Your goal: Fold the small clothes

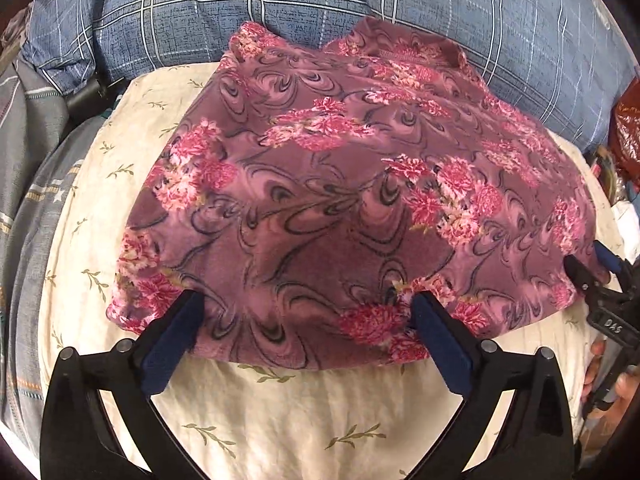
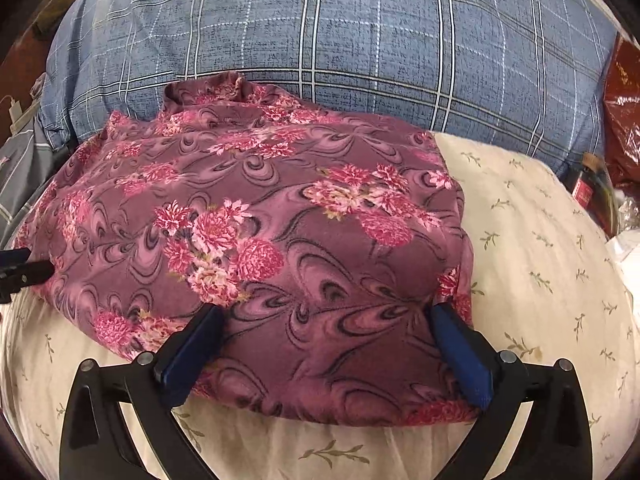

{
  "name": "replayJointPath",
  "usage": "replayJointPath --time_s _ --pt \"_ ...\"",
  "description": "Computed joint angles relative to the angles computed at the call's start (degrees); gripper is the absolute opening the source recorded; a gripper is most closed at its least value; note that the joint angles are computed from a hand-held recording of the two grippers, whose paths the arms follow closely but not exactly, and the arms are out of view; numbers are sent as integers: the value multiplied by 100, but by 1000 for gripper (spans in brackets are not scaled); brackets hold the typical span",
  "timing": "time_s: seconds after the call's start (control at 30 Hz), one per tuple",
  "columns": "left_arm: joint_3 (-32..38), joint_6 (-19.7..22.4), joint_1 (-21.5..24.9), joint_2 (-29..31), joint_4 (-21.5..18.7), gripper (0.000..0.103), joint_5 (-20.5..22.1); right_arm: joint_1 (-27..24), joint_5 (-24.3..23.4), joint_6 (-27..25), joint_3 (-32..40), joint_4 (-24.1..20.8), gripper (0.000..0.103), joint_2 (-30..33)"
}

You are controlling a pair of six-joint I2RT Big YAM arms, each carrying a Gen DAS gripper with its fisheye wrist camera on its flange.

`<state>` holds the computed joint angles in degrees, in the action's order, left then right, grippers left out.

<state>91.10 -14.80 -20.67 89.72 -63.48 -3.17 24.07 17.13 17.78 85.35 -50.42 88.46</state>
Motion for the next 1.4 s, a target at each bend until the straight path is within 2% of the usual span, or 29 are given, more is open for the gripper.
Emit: replayJointPath --time_s 0.1,0.27,0.33,0.43,0.47,0.53,0.63,0.8,0.9,1.03,1.17,1.23,1.3,1.4 --pt "53 -43 42 29 -60 103 132 -27 -103 141 255 -388 102 128" --pt "126 -44 58 73 -157 103 255 69 153 399 262 -437 102 142" --pt "135 -58 97 55 -196 103 385 137 344 555 334 -595 102 173" --pt "155 -181 408 -56 -264 103 1040 211 469 931 714 -1257 103 341" --pt "173 -269 611 -128 -268 103 1299 248 530 1048 755 -1335 103 333" --pt "246 -302 952 -224 -294 103 1574 423 789 1081 672 -1150 103 205" --pt "478 -265 1367 -230 -499 103 1625 818 1132 650 657 -811 103 156" --pt "834 -183 1922 -26 -967 103 2102 1540 1179 -301 1196 -649 103 640" --pt "873 -180 2101 47 -1065 103 2290 1895 1195 -854 1715 -672 103 1107" --pt "937 -113 2207 159 -1142 103 2381 2282 1522 -1602 2479 -626 103 1795" --pt "1111 26 2258 366 -1267 103 2432 2398 1448 -1854 3203 -808 103 2380" --pt "1217 107 2276 474 -1340 103 2474 2475 1710 -2051 3530 -833 102 2661" --pt "1348 181 2286 587 -1410 103 2490 2524 2087 -2333 3664 -594 103 2823" --pt "1608 243 2323 782 -1528 103 2530 2564 2551 -2497 4400 -796 102 3319"
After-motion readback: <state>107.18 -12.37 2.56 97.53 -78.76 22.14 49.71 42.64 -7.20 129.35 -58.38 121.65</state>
